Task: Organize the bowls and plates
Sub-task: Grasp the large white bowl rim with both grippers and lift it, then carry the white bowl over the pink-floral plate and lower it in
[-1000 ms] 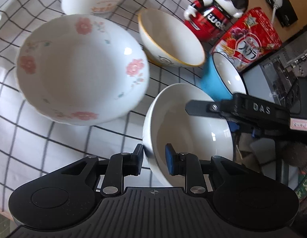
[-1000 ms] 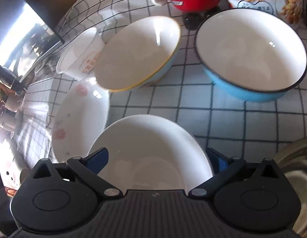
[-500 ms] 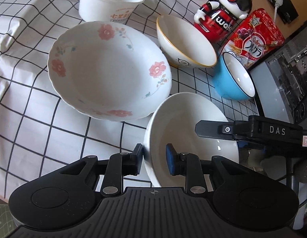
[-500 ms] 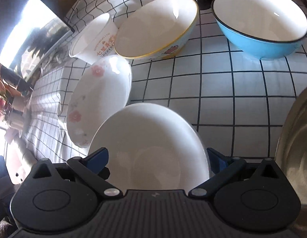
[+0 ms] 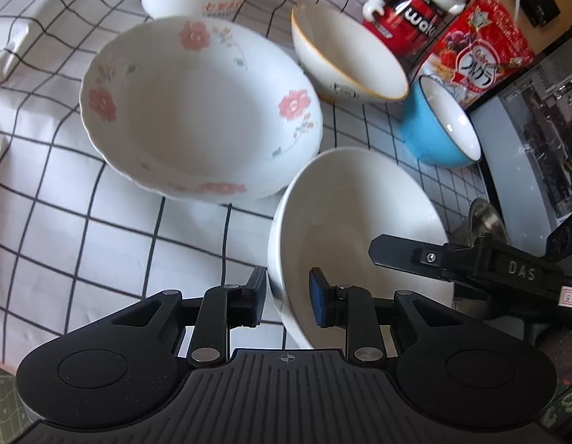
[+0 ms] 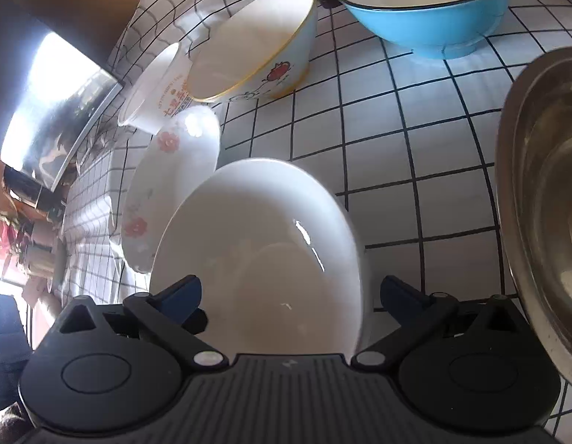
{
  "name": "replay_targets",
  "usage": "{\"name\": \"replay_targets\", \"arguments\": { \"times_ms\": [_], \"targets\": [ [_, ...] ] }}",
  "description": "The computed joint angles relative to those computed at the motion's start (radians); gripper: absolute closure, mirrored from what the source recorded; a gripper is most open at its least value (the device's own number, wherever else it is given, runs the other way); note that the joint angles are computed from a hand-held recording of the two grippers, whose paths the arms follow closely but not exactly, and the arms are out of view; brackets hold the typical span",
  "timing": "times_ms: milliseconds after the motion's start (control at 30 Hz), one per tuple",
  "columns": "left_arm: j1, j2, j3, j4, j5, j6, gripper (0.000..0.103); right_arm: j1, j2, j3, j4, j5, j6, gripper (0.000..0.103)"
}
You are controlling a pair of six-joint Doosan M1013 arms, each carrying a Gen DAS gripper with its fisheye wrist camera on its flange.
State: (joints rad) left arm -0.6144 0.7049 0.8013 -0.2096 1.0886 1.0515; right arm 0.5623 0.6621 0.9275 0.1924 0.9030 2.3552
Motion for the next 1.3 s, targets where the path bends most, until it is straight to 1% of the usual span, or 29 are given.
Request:
{"name": "replay_targets", "arguments": {
  "times_ms": [67,133,233,300,500,567,667,733,833,900,967,1033,1100,1167,1233,1267,1300],
  "targets": [
    [-0.001,0.002,0.000,-0.002,0.003,-0.007,0.075,0.000,0.006,-0.012,0.008,0.017,-0.038,0.000],
    [-0.002,0.005,-0.001,-0.001,0.009,-0.016,0.075,-0.002,0.002,-0.005,0.021,0.018,-0.074,0.000],
    [-0.004,0.010,-0.007,0.004,0.024,-0.032,0.075,-0.008,-0.006,0.013,0.042,-0.006,-0.066,0.000],
    [-0.004,0.011,-0.005,0.004,0.027,-0.042,0.076,-0.011,-0.005,0.012,0.056,0.000,-0.070,0.000],
    [-0.005,0.000,0.020,0.007,-0.007,-0.052,0.076,-0.009,0.003,-0.007,0.050,0.028,-0.087,0.000],
    [-0.008,-0.004,0.030,0.014,-0.023,-0.046,0.076,-0.006,0.015,-0.031,0.040,0.060,-0.106,0.000],
    [-0.016,-0.006,0.037,0.033,-0.054,-0.031,0.075,-0.005,0.032,-0.064,0.045,0.109,-0.200,0.000],
    [-0.024,-0.007,0.041,0.062,-0.068,-0.039,0.075,-0.002,0.035,-0.072,0.043,0.124,-0.259,0.000],
    [-0.026,-0.013,0.053,0.071,-0.082,-0.056,0.075,0.000,0.040,-0.082,0.040,0.141,-0.317,0.000],
    [-0.025,-0.014,0.054,0.069,-0.081,-0.055,0.076,-0.004,0.038,-0.083,0.037,0.135,-0.331,0.014],
    [-0.025,-0.015,0.056,0.069,-0.081,-0.056,0.078,-0.010,0.040,-0.090,0.027,0.132,-0.325,0.019],
    [-0.024,-0.015,0.058,0.069,-0.082,-0.077,0.082,-0.020,0.048,-0.105,0.030,0.142,-0.320,0.024],
    [-0.021,-0.019,0.066,0.056,-0.090,-0.096,0.083,-0.029,0.057,-0.119,0.060,0.165,-0.341,0.033],
    [-0.020,-0.019,0.068,0.052,-0.092,-0.111,0.083,-0.033,0.061,-0.127,0.070,0.175,-0.360,0.038],
    [-0.020,-0.013,0.054,0.052,-0.074,-0.116,0.083,-0.034,0.065,-0.137,0.066,0.190,-0.362,0.042],
    [-0.020,-0.009,0.045,0.054,-0.062,-0.122,0.083,-0.033,0.066,-0.140,0.061,0.196,-0.362,0.046],
    [-0.019,-0.006,0.038,0.054,-0.049,-0.129,0.083,-0.033,0.067,-0.145,0.050,0.205,-0.363,0.052]
  ]
}}
